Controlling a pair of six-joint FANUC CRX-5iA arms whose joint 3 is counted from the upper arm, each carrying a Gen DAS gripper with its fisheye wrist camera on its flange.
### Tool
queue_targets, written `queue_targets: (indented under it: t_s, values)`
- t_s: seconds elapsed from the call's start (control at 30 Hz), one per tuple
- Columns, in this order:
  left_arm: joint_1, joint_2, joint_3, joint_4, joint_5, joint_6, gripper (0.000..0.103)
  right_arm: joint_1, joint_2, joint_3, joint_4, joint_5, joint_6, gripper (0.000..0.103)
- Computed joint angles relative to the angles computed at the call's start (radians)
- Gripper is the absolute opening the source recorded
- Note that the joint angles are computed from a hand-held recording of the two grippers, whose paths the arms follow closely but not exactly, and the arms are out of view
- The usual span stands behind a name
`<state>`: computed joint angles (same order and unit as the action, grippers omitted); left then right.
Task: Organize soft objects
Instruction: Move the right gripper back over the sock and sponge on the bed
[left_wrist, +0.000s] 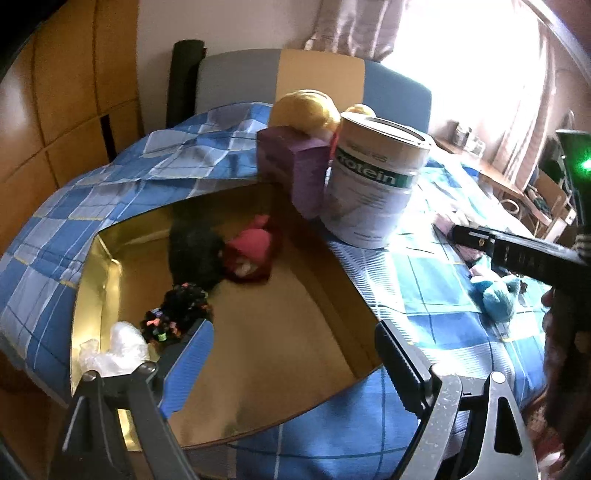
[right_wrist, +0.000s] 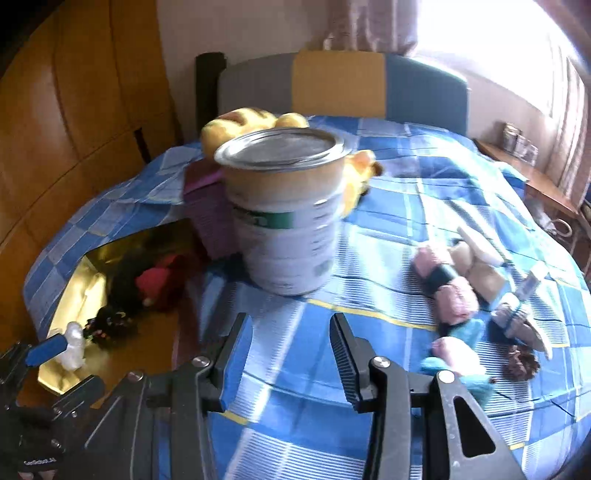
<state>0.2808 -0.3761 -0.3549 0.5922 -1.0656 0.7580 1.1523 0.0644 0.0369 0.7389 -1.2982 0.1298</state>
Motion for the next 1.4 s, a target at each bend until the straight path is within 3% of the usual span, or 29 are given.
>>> queue_targets:
  t_s: [0.6, 0.8, 1.03, 1.4]
  values:
    - [-0.12, 0.011, 0.029, -0.026, 0.013, -0.004, 0.089, -0.047, -0.193, -0.222, 0.159, -0.311, -0.242, 0.05]
    - [-0.187, 0.034, 0.059, -0.049, 0.019, 0.021, 0.089, -0.098, -0.275, -0.333, 0.14, -0.408, -0.398, 0.051]
    - [-0.286, 0.067, 0.091, -0.088, 0.028, 0.032, 0.089, -0.12, -0.44, -0.449, 0.087, -0.279, -0.616, 0.051]
    - [-0.431, 0.132, 0.146, -0.15, 0.03, 0.08, 0.089, -0.088, -0.52, -0.524, 0.117, -0.222, -0.782, 0.052]
